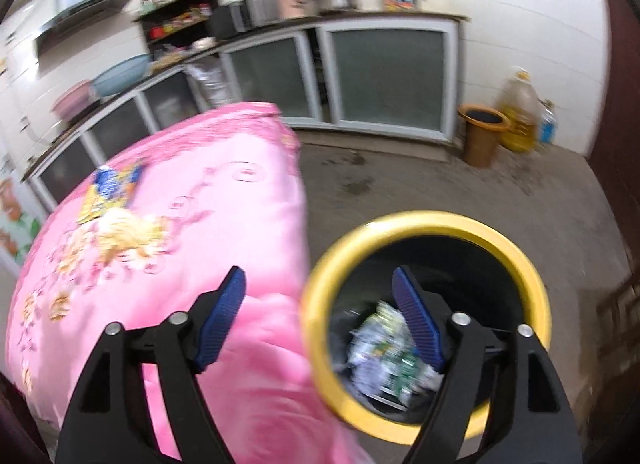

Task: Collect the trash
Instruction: 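Move both open tools back over the table toward the candy bag and ball, then grasp the yellow candy bag with the left tool while the right tool grasps the pale ball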

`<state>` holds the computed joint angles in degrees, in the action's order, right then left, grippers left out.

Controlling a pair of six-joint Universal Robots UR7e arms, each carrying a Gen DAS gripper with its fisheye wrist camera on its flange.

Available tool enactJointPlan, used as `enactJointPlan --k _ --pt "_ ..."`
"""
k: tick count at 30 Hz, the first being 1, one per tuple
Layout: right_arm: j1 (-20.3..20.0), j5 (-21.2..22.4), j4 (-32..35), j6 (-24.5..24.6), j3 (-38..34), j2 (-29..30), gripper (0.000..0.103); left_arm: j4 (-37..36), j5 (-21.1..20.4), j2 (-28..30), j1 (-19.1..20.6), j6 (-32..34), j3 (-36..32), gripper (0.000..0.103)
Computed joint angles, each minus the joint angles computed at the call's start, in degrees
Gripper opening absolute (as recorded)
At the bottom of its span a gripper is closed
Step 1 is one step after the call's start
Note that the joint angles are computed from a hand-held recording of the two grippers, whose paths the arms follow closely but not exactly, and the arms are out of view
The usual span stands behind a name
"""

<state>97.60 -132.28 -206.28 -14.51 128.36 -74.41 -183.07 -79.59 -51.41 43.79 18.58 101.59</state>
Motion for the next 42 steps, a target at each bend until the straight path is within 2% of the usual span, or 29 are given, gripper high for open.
enactJointPlan --k 9,11,15,23,31,37,42 --pt "4.7 6.0 6.4 -4.2 -9.3 9.9 0.092 4.2 14.4 -2.3 8.8 6.0 -3.4 0.095" --pt "5.1 7.2 8.5 -4.8 -11.1 11.8 0.093 6.0 18.1 -2.3 10.9 6.8 -5.1 0.095" --pt "5.5 9.4 11.0 -7.1 -14.3 15.5 0.094 10.0 22.3 -1.1 14.0 7.5 -9.6 0.095" --pt "5.7 10.3 15.7 -9.5 -20.1 19.8 0.095 16.4 22.0 5.2 17.3 7.1 -20.8 0.095" --pt "6.1 6.3 20.5 -14.7 -27.9 25.9 0.095 22.7 23.5 13.2 18.9 7.2 -32.7 0.095" --pt "5.9 5.6 26.1 -16.2 -34.6 30.2 0.095 29.8 25.3 20.2 19.8 6.6 -45.5 0.095" --pt "5.5 5.4 28.3 -15.8 -39.0 33.0 0.095 39.5 28.6 28.7 20.5 5.5 -61.4 0.095"
